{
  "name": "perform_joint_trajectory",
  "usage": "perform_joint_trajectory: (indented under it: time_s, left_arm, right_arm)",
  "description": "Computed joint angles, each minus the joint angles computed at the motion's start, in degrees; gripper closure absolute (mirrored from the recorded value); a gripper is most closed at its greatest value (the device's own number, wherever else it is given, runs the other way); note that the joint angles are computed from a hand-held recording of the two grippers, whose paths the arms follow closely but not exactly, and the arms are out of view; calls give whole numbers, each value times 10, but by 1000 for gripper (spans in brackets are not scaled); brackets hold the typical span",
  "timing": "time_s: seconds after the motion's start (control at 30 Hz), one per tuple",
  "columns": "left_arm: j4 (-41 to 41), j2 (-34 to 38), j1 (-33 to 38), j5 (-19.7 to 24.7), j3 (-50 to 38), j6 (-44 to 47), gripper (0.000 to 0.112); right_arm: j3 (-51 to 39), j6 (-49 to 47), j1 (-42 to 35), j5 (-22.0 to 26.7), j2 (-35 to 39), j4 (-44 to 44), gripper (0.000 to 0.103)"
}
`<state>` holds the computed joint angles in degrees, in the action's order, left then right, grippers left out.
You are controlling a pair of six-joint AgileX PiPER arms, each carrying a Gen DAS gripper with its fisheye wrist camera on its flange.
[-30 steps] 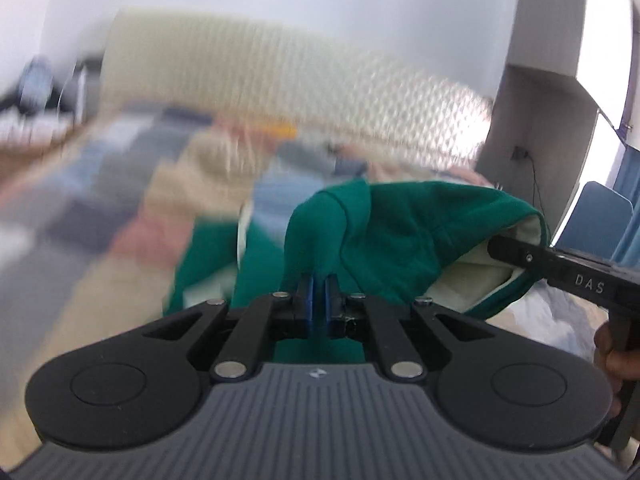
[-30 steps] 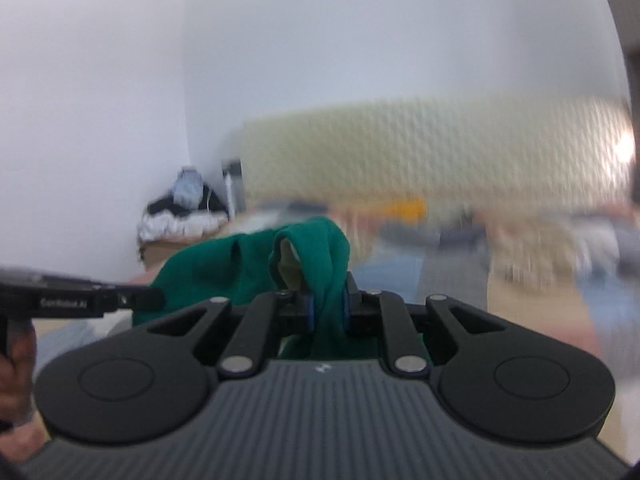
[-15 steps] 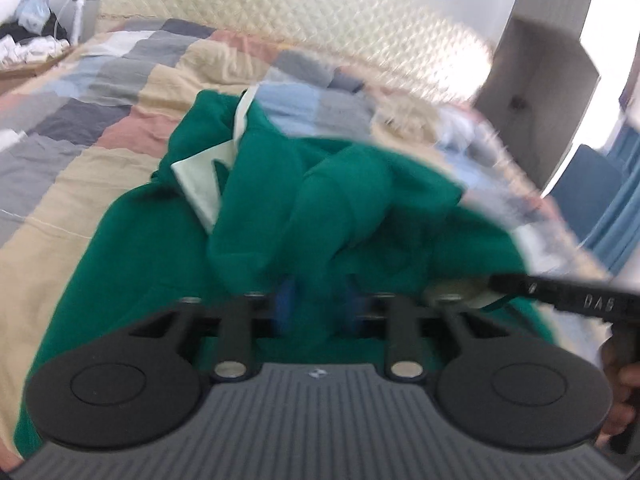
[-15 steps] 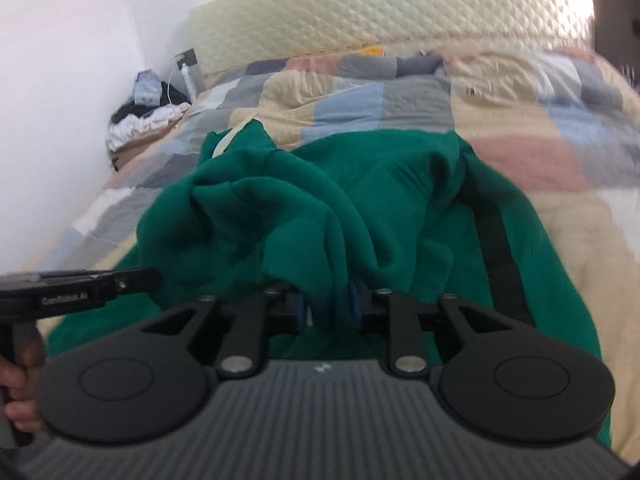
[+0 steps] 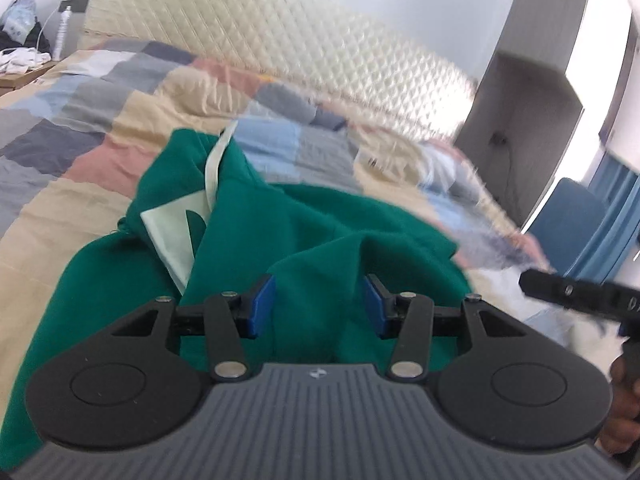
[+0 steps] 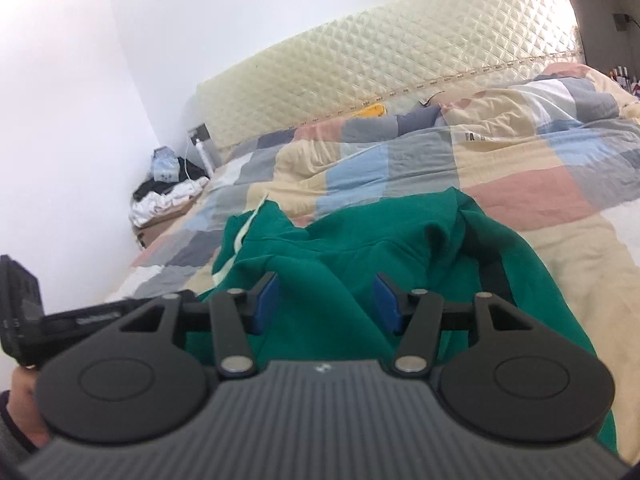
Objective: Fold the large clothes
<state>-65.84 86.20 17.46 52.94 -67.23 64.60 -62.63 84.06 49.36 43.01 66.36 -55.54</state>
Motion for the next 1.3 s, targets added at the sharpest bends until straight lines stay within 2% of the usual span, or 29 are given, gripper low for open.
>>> perform_joint_trajectory:
  time_s: [0.13, 0.23, 0.33, 0.43, 0.63, 0.73, 0.83, 0.93, 0.97, 1.03, 1.1, 1.13, 1.2, 1.3]
  left_arm:
    - [23, 56, -54, -60, -21, 0, 59]
    - [59, 93, -79, -85, -34, -24, 59]
    - [93, 116, -103, -119, -36, -30, 59]
    - [104, 128, -114, -138, -40, -29, 59]
    - [65, 125, -99, -127, -32, 4, 59]
    - [27, 103, -68, -87, -29, 18, 58]
    - [-43, 91, -17, -33, -31, 41, 54]
    - [-92, 88, -3, -45, -40, 51, 54]
    - [-71, 100, -13, -58, -67, 23, 54]
    - [-25, 127, -40, -96, -115, -15, 54]
    - [41, 161, -69, -128, -174, -65, 55]
    - [73, 183, -79, -132, -208, -102, 55]
    - [84, 228, -77, -96, -270, -136, 55]
    - [126, 263, -91, -115, -310, -167, 55]
  right_arm:
    - [-18, -51, -58, -48, 60, 35, 49]
    - [-15, -82, -96, -91, 100, 61, 57]
    - [-12, -133, -137, -136, 133, 133, 59]
    - [-12, -169, -154, -152, 164, 168, 59]
    - [-22, -159, -168, -165, 188, 174, 59]
    - [-25, -160, -165, -154, 173, 193, 57]
    - [-14, -146, -170, -169, 141, 195, 57]
    - [-6, -100, -171, -170, 113, 154, 57]
    - [-2, -75, -174, -175, 103, 134, 57]
    - [5, -31, -182, -179, 94, 100, 43]
    - [7, -22, -196, -190, 93, 94, 41]
    - [3, -35, -204, -189, 98, 108, 41]
    - [-5, -80, -226, -197, 111, 153, 41]
    - [-15, -94, -247, -213, 137, 159, 41]
